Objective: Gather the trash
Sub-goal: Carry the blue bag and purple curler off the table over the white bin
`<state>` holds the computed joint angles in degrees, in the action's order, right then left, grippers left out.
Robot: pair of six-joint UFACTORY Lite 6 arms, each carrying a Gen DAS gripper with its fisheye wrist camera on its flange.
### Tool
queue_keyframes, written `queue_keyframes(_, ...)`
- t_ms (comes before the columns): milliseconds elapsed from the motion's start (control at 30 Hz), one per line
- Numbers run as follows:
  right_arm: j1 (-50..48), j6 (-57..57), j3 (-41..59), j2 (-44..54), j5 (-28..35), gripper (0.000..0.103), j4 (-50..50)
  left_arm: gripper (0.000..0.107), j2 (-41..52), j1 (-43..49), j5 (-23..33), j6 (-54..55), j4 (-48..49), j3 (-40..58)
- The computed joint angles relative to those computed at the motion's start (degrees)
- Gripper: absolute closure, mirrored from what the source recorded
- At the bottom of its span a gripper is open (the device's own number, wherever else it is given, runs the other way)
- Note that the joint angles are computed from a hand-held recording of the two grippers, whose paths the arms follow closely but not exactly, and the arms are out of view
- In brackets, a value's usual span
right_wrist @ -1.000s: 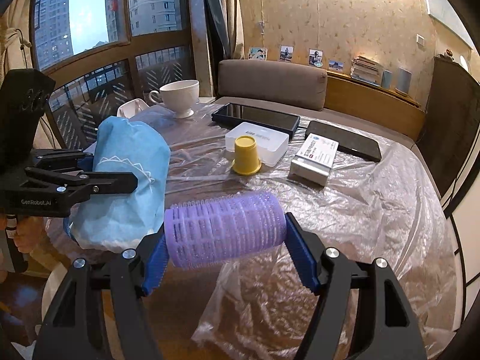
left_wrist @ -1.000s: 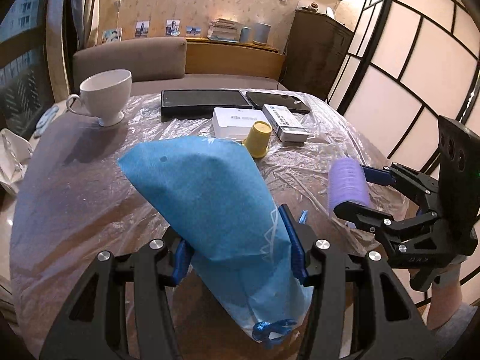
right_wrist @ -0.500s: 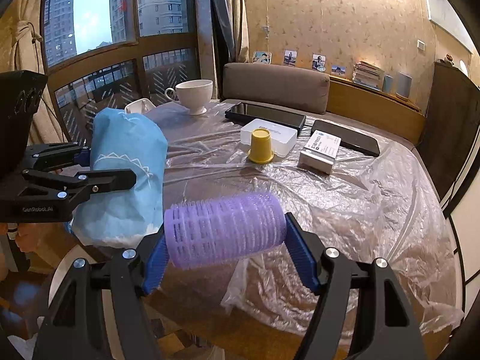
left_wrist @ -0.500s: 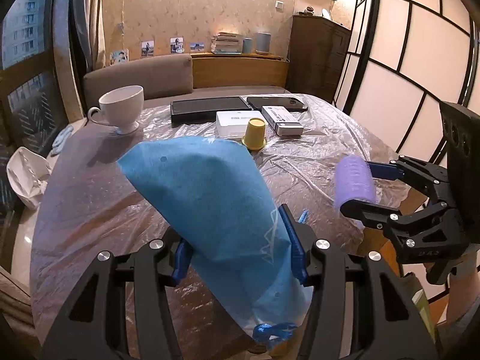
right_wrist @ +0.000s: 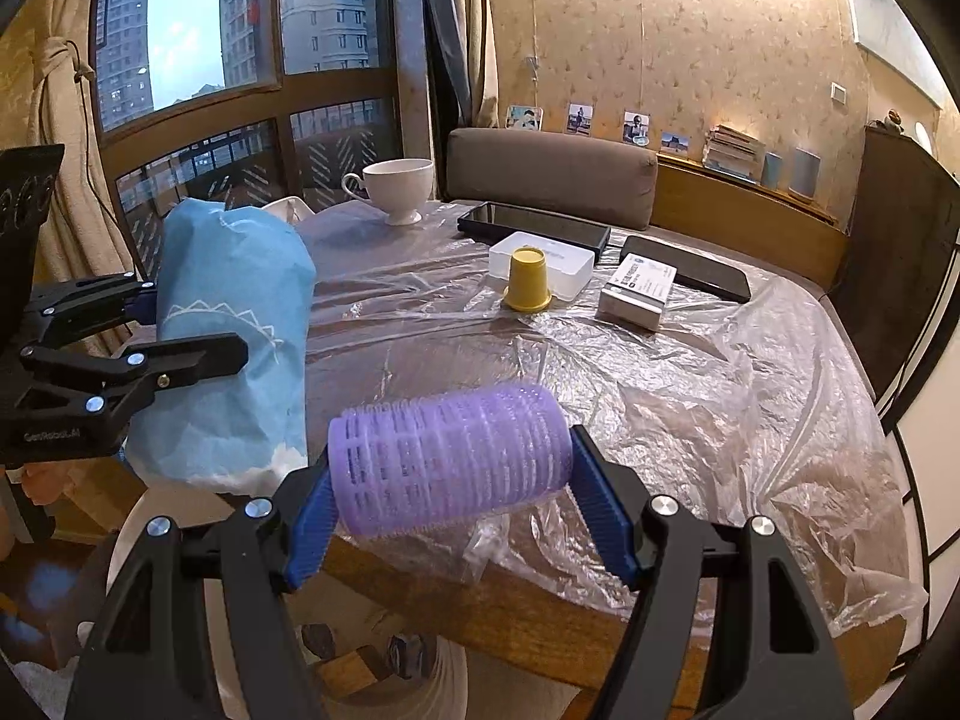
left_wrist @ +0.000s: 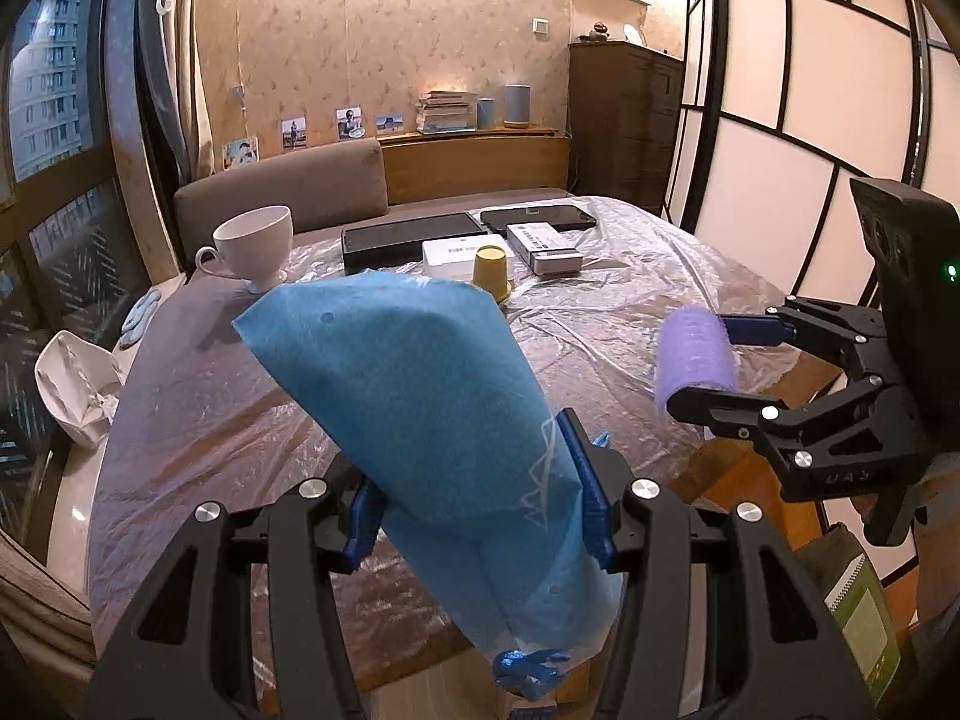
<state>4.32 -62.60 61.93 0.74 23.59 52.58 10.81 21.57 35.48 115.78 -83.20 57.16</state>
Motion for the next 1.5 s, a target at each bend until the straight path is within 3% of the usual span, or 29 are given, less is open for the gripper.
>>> queue_keyframes(667, 2.28, -0.98, -11.45, -11.91, 2.47, 0.034, 1.87, 0.054, -12.66, 7.16, 5.50, 7.65, 1.46, -15.09)
queue_keyframes(1033, 2.01, -0.72, -17.22, -17.51, 5.14, 0.034, 1.08, 0.053, -14.36, 13.19, 11.59, 9.49, 6.30, -18.59)
queue_keyframes(1500, 2.40, -0.35, -23.73, -21.15, 6.11, 0.034, 0.60, 0.054, -13.72, 15.69, 11.48, 12.17, 10.60, -22.76)
